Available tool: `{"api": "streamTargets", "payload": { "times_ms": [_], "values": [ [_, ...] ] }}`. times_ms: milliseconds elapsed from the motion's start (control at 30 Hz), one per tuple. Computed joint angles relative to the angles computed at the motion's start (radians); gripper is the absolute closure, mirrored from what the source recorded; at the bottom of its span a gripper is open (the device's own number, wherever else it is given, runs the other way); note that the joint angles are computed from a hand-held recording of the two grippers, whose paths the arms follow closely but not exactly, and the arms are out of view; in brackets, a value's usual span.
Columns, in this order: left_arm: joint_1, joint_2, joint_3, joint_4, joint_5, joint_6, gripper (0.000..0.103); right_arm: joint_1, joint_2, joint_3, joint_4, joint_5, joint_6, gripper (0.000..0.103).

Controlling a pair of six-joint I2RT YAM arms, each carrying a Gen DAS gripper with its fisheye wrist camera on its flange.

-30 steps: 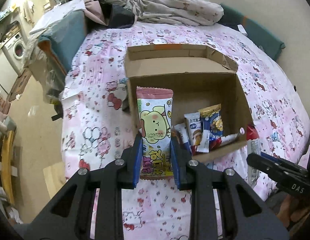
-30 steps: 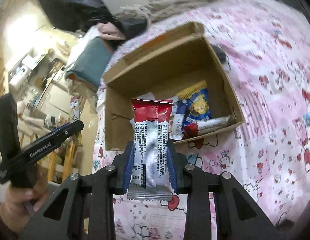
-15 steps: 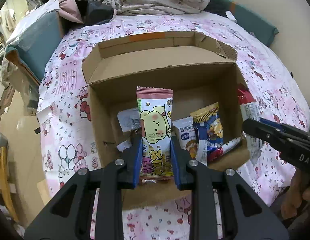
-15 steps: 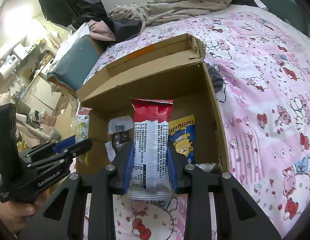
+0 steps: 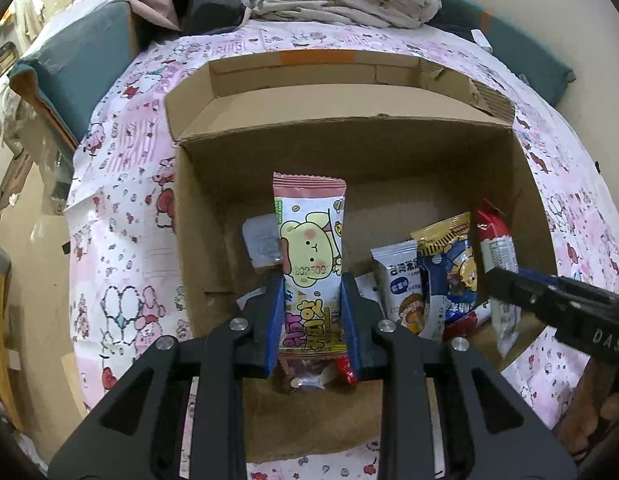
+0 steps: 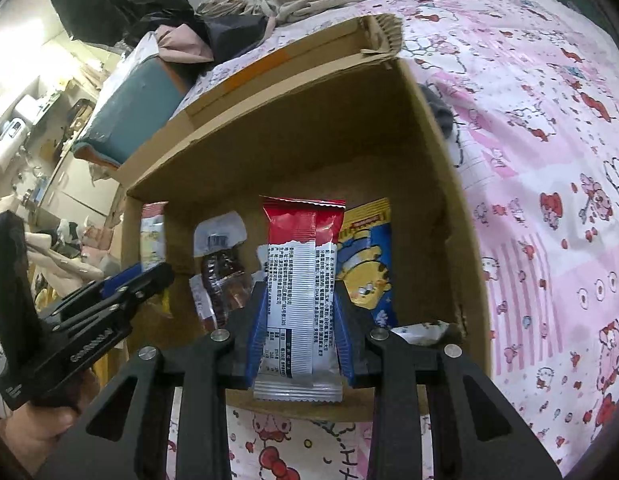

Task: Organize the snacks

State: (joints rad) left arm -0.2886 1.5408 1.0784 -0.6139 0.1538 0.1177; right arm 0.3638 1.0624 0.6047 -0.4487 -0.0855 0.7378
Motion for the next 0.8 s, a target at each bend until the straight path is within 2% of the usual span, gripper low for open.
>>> {"api": "streamTargets", "payload": {
  "times_ms": [100, 167, 233, 267, 300, 333, 367, 400, 500, 533, 600, 700, 800],
  "values": [
    [-0.008, -0.002, -0.007, 0.011, 0.004, -0.003, 0.079, 0.008, -0.010, -0.003, 0.004, 0.014, -0.003, 0.068],
    [-0.016, -0.016, -0.015, 0.017, -0.003, 0.002, 0.078, 0.007, -0.012, -0.002, -0.001, 0.012, -0.008, 0.063],
    [-0.025, -0.037, -0.023, 0.017, -0.014, 0.016, 0.071, 0.002, -0.042, -0.015, 0.006, 0.008, 0.007, 0.048],
    [-0.028, -0.050, -0.027, 0.013, -0.018, 0.020, 0.061, 0.004, -0.054, -0.016, 0.005, 0.017, 0.011, 0.043],
    [-0.025, -0.064, -0.031, 0.010, -0.016, 0.020, 0.046, 0.009, -0.069, -0.013, -0.003, 0.033, 0.011, 0.035],
    [-0.022, -0.072, -0.033, 0.009, -0.016, 0.019, 0.038, 0.014, -0.081, -0.007, -0.014, 0.048, 0.009, 0.028],
    [-0.017, -0.084, -0.035, 0.004, -0.015, 0.018, 0.025, 0.021, -0.098, -0.002, -0.027, 0.061, 0.012, 0.025],
    [-0.011, -0.095, -0.037, 0.002, -0.004, 0.019, 0.022, 0.021, -0.109, -0.002, -0.032, 0.060, 0.011, 0.020],
    [0.005, -0.102, -0.008, -0.055, 0.016, 0.018, 0.022, 0.053, -0.164, 0.019, -0.081, 0.095, 0.030, 0.002],
    [0.018, -0.111, -0.002, -0.072, 0.032, 0.010, 0.022, 0.072, -0.178, 0.031, -0.105, 0.122, 0.040, 0.000],
    [0.048, -0.157, -0.010, -0.079, 0.058, -0.008, 0.022, 0.124, -0.203, 0.069, -0.168, 0.188, 0.073, 0.000],
    [0.067, -0.262, -0.041, -0.084, 0.000, -0.001, 0.022, 0.245, -0.247, 0.113, -0.249, 0.335, 0.128, 0.000],
    [0.127, -0.358, -0.087, -0.097, 0.017, -0.001, 0.022, 0.384, -0.274, 0.147, -0.332, 0.468, 0.209, 0.000]
  ]
}}
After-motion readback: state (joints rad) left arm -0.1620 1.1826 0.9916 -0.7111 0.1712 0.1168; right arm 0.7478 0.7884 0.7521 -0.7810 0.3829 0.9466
